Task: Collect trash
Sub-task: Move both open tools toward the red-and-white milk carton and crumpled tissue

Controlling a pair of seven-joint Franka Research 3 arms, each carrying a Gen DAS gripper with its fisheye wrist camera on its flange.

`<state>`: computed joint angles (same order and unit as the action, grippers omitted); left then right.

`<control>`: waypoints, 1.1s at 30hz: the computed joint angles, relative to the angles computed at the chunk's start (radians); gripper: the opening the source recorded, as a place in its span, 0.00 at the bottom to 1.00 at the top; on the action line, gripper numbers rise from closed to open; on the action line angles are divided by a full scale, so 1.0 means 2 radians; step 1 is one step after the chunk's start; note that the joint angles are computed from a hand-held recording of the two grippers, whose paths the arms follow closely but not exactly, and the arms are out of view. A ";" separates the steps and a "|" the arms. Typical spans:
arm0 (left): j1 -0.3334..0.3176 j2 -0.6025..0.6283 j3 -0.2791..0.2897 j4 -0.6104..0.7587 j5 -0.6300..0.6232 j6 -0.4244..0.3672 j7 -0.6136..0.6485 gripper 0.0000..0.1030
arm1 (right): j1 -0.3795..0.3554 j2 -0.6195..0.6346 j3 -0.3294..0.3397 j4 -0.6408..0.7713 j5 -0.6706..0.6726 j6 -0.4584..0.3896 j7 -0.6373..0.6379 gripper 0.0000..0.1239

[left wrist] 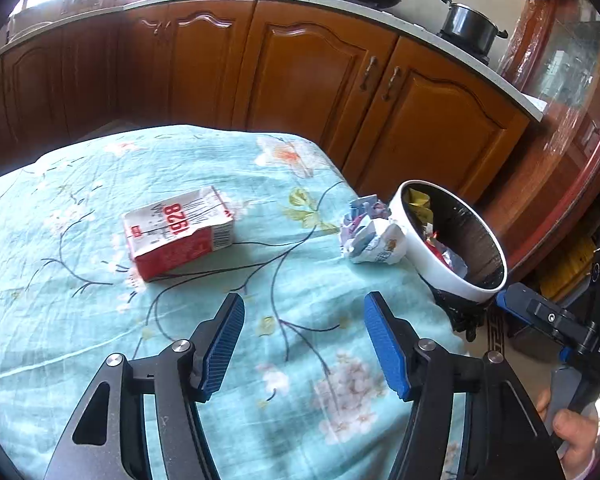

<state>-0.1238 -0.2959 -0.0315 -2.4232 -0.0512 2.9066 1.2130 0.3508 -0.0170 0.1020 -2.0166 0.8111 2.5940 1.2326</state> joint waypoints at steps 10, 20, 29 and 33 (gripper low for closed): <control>0.021 -0.050 0.017 -0.051 0.021 -0.002 -0.011 0.67 | 0.020 0.011 0.014 0.004 -0.013 -0.007 0.002 0.77; 0.007 -0.020 0.054 -0.020 0.001 -0.023 0.075 0.78 | 0.029 0.040 0.022 0.037 -0.046 -0.008 0.021 0.77; 0.058 0.038 0.027 0.036 0.023 -0.031 0.119 0.79 | 0.027 0.082 0.025 0.081 -0.075 -0.006 0.040 0.77; 0.068 0.073 0.022 0.069 0.020 -0.034 0.152 0.81 | 0.024 0.110 0.026 0.113 -0.096 -0.011 0.054 0.77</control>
